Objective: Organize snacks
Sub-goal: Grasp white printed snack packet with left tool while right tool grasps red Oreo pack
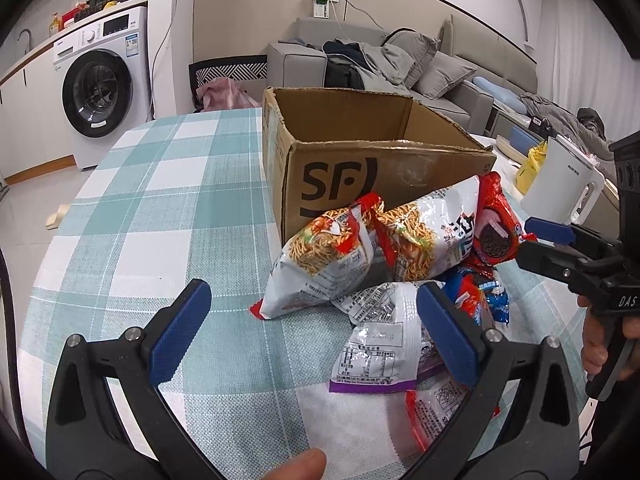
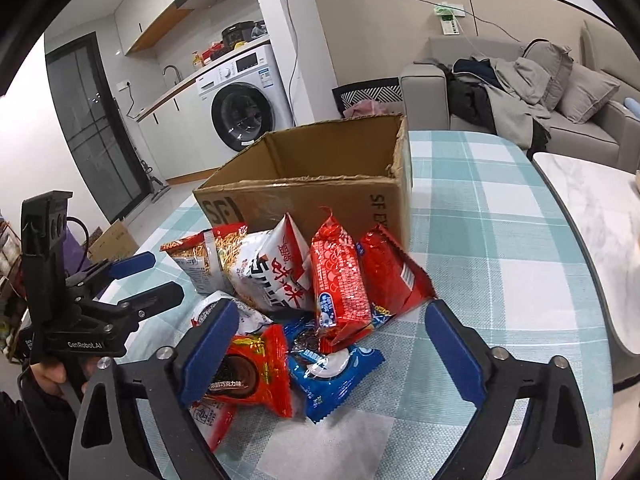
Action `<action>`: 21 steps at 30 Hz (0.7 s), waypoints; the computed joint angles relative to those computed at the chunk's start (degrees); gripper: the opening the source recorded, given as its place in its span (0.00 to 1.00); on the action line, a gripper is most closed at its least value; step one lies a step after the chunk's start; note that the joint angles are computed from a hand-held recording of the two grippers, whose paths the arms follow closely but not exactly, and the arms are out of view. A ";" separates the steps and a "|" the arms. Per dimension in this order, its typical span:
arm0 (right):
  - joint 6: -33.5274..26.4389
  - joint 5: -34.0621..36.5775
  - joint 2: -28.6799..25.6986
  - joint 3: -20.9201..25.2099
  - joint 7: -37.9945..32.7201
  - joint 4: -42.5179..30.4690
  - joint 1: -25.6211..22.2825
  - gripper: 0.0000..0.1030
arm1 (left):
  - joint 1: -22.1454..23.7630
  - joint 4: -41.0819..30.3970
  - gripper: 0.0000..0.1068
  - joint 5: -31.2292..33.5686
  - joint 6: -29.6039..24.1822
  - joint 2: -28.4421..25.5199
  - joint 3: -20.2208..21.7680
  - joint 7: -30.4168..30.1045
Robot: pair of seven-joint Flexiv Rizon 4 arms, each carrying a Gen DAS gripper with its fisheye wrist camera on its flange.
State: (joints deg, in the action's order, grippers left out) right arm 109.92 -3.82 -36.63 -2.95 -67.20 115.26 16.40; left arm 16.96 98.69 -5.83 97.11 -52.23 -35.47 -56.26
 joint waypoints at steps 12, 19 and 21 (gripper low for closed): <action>-1.60 -2.17 -0.67 3.37 0.90 0.71 -2.76 0.87 | -1.84 -0.88 0.96 -3.04 -3.96 -0.51 1.39 2.20; 0.76 -5.13 -0.01 7.94 0.60 3.01 -5.74 0.82 | -1.95 0.26 0.96 -3.82 -3.27 -0.10 1.40 3.12; 0.70 -7.10 -0.35 9.87 0.61 2.84 -7.21 0.80 | -1.65 0.58 0.96 -3.90 -3.55 0.05 1.19 3.20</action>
State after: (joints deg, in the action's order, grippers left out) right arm 110.62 -10.91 -36.98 6.92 -66.59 118.10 9.19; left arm 15.31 99.27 -9.73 93.56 -52.17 -34.28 -53.07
